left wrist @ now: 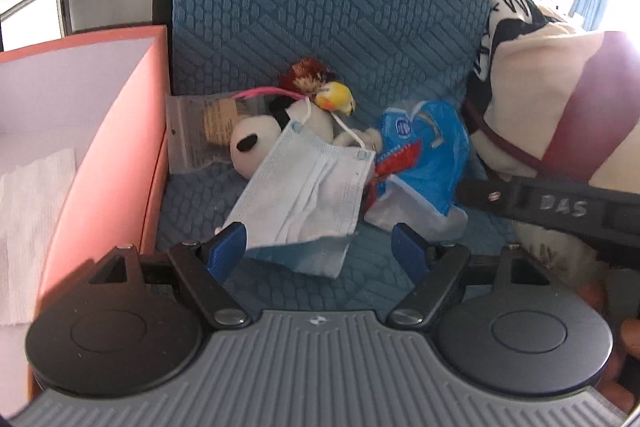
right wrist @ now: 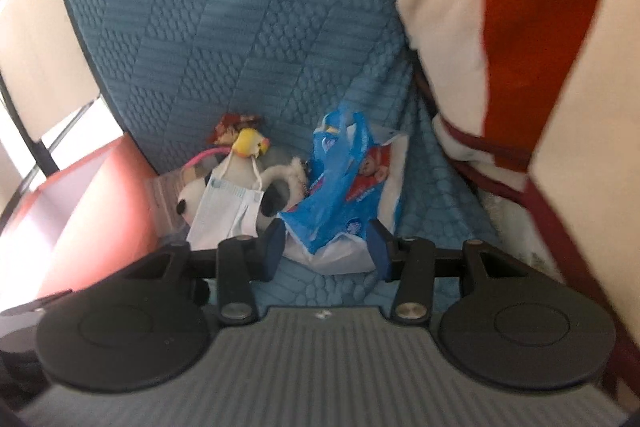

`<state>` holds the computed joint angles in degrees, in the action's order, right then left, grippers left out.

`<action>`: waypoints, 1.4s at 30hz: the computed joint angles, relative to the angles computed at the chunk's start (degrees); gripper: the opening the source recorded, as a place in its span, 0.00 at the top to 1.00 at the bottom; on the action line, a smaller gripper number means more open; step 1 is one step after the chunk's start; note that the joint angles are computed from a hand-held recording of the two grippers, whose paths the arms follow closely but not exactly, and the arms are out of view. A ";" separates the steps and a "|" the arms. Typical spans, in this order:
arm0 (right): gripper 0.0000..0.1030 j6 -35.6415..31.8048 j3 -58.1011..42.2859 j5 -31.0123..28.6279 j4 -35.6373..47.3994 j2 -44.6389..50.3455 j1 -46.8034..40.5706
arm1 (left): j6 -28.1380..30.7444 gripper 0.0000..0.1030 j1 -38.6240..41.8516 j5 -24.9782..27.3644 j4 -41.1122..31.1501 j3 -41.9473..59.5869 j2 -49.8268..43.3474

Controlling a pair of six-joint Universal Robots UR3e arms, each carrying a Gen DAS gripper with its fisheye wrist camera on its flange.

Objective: Organize soft objects

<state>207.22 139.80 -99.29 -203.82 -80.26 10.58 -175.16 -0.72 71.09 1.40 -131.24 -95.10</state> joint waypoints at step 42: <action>0.92 0.88 -9.48 1.91 5.96 8.53 -1.97 | 2.28 0.88 1.13 -2.20 -4.65 3.85 -1.51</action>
